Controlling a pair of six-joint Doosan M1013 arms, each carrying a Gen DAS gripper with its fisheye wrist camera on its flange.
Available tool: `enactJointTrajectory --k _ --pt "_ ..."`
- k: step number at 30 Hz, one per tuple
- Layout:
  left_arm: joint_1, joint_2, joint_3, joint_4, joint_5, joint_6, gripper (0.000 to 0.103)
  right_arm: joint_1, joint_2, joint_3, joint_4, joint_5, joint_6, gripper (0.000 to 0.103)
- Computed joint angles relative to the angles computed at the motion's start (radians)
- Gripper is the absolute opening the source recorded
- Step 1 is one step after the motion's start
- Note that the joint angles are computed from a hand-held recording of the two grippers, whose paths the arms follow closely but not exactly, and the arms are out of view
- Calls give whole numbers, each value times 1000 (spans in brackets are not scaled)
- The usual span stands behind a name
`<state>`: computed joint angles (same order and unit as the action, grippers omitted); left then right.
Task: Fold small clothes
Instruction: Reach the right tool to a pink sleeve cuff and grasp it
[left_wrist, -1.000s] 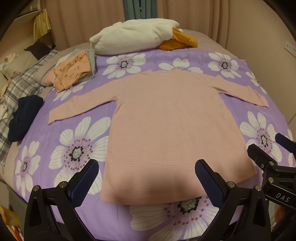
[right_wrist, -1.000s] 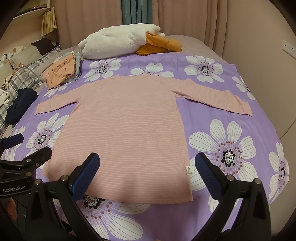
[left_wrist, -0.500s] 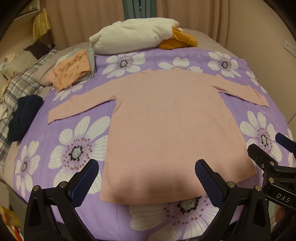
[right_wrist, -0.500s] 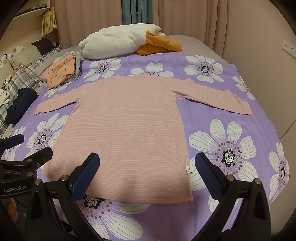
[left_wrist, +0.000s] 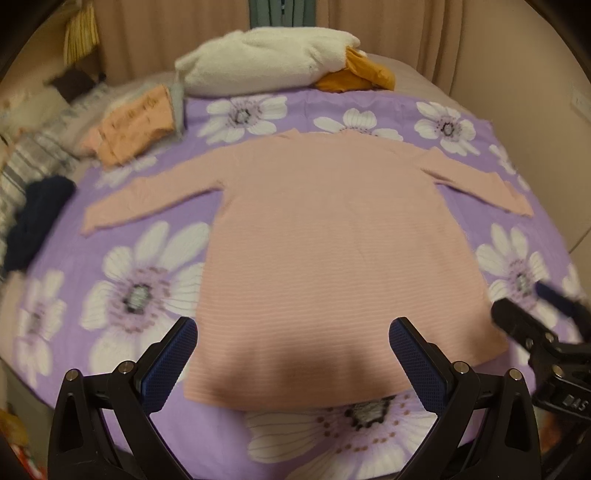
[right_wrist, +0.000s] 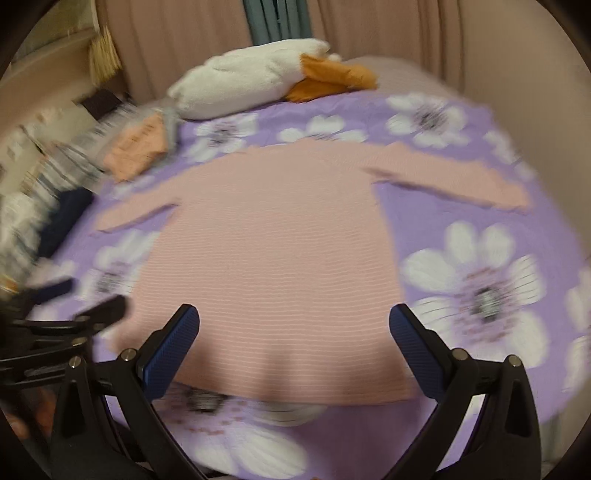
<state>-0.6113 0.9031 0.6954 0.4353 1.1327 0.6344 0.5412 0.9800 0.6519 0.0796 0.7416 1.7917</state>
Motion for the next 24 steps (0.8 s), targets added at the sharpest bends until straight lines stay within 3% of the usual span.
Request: enactJointTrajectory --k 3,5,8,10,13,16,18,24 --pt "30 -22 59 -114 -118 -12 103 -38 -3 46 301 -41 -138 103" --pt "51 -36 102 -185 -204 -23 103 -51 -1 65 385 -56 -140 103" --pt "79 -59 178 -280 -361 -36 103 -71 -8 107 390 -117 -65 103" --pt "86 -61 190 -280 -403 -51 103 -79 -5 112 314 -138 33 103" --pt "91 -44 164 -267 -414 -28 103 -95 7 105 171 -161 213 101" --pt "102 -7 90 -304 -361 38 103 -125 22 95 94 -183 370 97" --pt "113 19 42 -336 -327 75 103 -145 38 69 93 -185 434 94" --pt "135 88 -83 -385 -284 97 103 -203 67 47 110 -288 597 82"
